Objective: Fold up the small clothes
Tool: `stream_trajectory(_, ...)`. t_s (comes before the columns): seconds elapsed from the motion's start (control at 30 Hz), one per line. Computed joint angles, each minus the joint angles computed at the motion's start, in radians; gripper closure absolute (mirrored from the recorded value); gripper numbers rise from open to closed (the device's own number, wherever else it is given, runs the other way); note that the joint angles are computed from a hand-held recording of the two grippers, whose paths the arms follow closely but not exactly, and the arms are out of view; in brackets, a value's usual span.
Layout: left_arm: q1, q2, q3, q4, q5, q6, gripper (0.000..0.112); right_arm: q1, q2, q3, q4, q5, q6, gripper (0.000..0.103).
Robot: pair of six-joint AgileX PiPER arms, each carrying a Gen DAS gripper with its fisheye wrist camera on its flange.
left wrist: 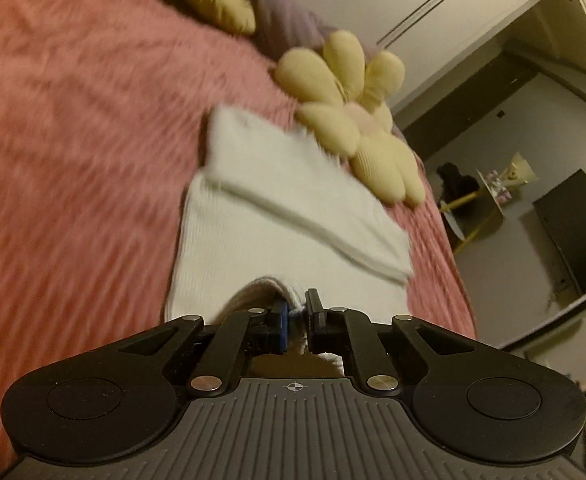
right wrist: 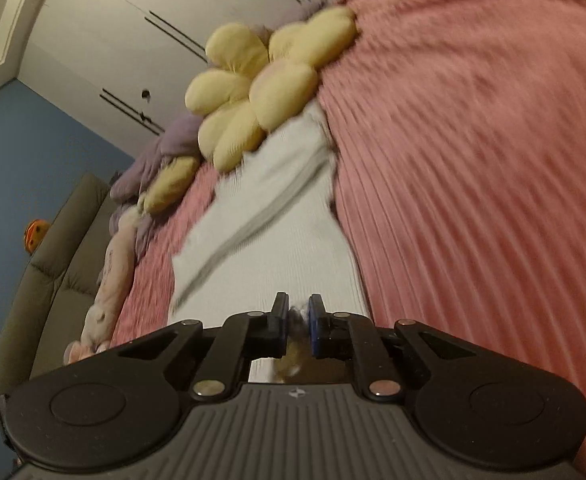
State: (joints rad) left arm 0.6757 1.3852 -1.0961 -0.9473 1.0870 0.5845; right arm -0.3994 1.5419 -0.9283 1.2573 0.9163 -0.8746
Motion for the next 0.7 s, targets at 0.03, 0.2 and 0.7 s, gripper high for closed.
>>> stream_trajectory(0.03, -0.029, 0.023, -0.029, 0.011, -0.042, -0.022, 0.102, 0.03, 0.022, -0.043, 0.003, -0.034, 0.008, 0.094)
stream_trajectory(0.2, -0.155, 0.128, -0.147, 0.121, -0.233, -0.136, 0.102, 0.16, 0.139, -0.233, -0.036, -0.206, 0.074, 0.094)
stream_trajectory(0.7, -0.288, 0.305, -0.175, 0.41, -0.409, -0.257, 0.039, 0.263, 0.328, -0.407, -0.244, -0.298, 0.148, 0.046)
